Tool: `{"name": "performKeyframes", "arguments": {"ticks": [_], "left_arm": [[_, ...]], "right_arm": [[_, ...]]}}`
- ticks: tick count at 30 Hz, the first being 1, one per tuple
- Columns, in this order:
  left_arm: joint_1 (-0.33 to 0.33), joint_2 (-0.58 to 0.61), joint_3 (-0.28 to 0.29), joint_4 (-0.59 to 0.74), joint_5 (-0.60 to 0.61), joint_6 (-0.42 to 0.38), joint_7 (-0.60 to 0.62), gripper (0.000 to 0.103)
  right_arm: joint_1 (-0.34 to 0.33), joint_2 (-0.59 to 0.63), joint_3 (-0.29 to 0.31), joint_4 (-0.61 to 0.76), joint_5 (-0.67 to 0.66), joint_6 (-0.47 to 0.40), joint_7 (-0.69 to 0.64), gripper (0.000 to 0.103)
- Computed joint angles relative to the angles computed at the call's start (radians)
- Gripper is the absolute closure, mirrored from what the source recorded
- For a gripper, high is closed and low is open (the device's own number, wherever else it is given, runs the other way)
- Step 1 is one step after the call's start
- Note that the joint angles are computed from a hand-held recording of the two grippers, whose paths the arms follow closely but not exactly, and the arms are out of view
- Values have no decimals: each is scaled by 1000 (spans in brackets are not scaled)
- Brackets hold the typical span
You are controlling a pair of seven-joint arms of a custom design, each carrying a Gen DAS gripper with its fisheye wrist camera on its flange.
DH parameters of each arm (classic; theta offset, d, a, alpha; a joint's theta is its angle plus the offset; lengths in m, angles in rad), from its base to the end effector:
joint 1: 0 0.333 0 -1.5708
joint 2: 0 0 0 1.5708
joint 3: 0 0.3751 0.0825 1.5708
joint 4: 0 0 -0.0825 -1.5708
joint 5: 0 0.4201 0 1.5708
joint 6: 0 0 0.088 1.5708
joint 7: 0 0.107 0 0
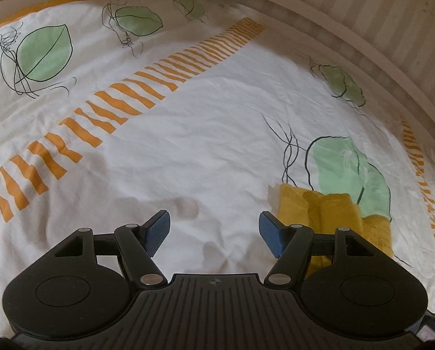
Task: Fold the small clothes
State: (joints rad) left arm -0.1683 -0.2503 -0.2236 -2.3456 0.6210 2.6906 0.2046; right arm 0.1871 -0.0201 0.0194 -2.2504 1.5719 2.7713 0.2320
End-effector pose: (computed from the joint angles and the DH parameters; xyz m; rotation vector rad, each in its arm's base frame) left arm 0.4735 -0.2240 0.5289 -2.2242 1.3507 -0.8079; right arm 0.5584 0.0728 0.4368 -1.6632 1.4211 -0.2282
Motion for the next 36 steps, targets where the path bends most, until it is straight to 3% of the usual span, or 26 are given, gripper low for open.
{"name": "performKeyframes", "arguments": {"ticks": [3, 6, 8, 9, 18, 26, 31, 36], "left_arm": [[-2, 3, 0, 2, -3, -1, 3, 37], [-4, 6, 0, 5, -4, -1, 10, 37], [-4, 9, 2, 5, -5, 3, 17, 37], [-4, 11, 1, 6, -4, 4, 17, 37], [-12, 25, -1, 14, -8, 6, 32, 37], [-23, 37, -3, 19, -12, 12, 67, 37], [-31, 50, -1, 24, -26, 23, 90, 37], [-38, 59, 2, 13, -31, 68, 119, 37]], "right_arm": [[10, 5, 9, 0, 0, 6, -13, 77], [8, 9, 4, -1, 6, -46, -22, 64], [1, 6, -1, -1, 34, -97, -52, 49], [-4, 1, -6, -5, 37, -129, -59, 48], [-65, -56, -61, -28, 58, -312, -55, 42], [-108, -70, -82, -49, -8, -296, -1, 42], [-99, -98, -69, -101, -117, -303, -11, 42], [-70, -127, -58, -161, -265, -379, -52, 42]]}}
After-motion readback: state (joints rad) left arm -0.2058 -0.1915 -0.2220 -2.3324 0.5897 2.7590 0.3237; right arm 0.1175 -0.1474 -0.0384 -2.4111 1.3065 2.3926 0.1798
